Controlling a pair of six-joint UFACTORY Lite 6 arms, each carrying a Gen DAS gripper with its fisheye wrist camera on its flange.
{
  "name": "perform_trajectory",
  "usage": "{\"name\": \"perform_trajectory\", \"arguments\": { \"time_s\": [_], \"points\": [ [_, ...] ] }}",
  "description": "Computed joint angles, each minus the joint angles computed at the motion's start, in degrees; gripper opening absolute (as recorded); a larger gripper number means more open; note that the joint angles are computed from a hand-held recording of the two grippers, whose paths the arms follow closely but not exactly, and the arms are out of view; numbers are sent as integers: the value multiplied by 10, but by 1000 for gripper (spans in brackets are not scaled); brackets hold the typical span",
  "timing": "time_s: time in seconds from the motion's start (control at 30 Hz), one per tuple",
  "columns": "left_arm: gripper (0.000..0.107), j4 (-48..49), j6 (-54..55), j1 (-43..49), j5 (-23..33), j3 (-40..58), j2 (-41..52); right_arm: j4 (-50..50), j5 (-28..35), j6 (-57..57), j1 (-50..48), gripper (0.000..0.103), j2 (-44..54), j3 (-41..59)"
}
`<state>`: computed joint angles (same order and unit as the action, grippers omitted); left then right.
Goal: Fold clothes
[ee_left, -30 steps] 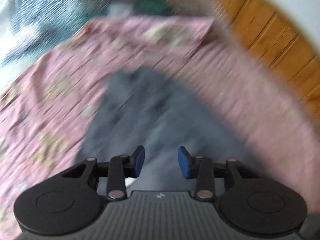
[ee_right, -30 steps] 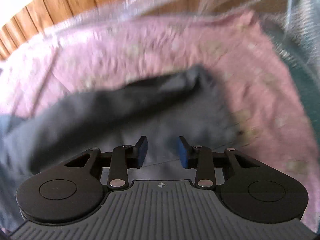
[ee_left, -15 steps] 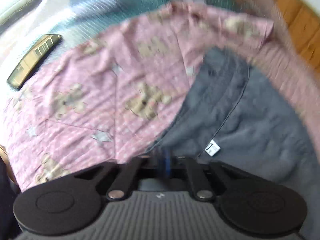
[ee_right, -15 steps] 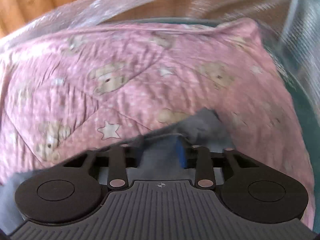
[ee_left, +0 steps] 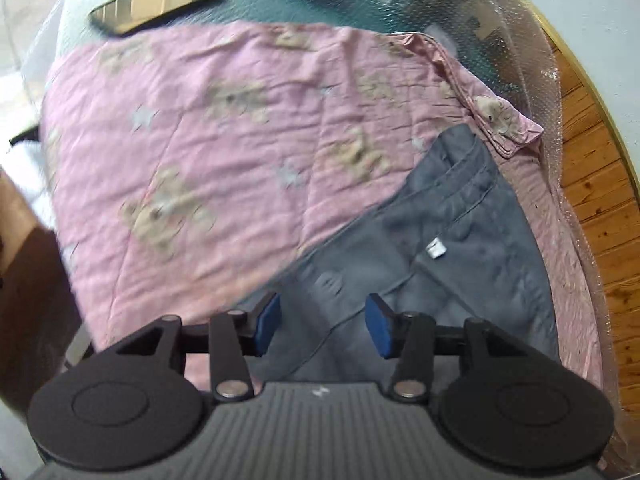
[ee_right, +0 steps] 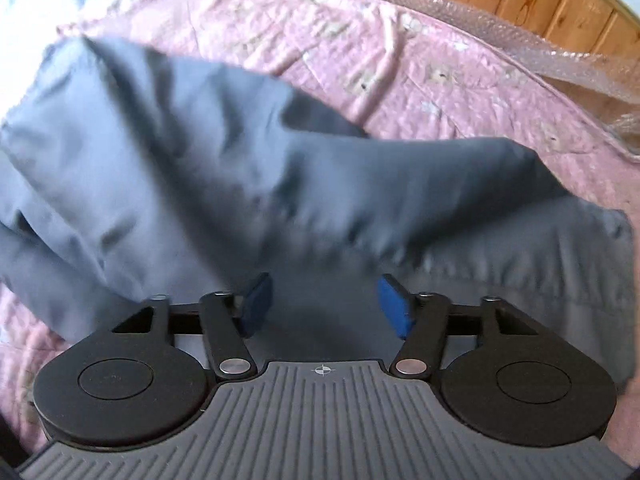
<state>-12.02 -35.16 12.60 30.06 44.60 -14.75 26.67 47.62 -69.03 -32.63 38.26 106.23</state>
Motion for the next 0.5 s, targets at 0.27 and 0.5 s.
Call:
{"name": "perform_trajectory", "arguments": {
  "time_s": [0.27, 0.5],
  "points": [
    [52, -186, 212, 116, 29, -97, -101, 174, 46, -120, 256, 71, -232, -199],
    [57, -252, 304, 173, 65, -175, -194, 92, -21, 14, 609, 78, 27, 44]
  ]
}}
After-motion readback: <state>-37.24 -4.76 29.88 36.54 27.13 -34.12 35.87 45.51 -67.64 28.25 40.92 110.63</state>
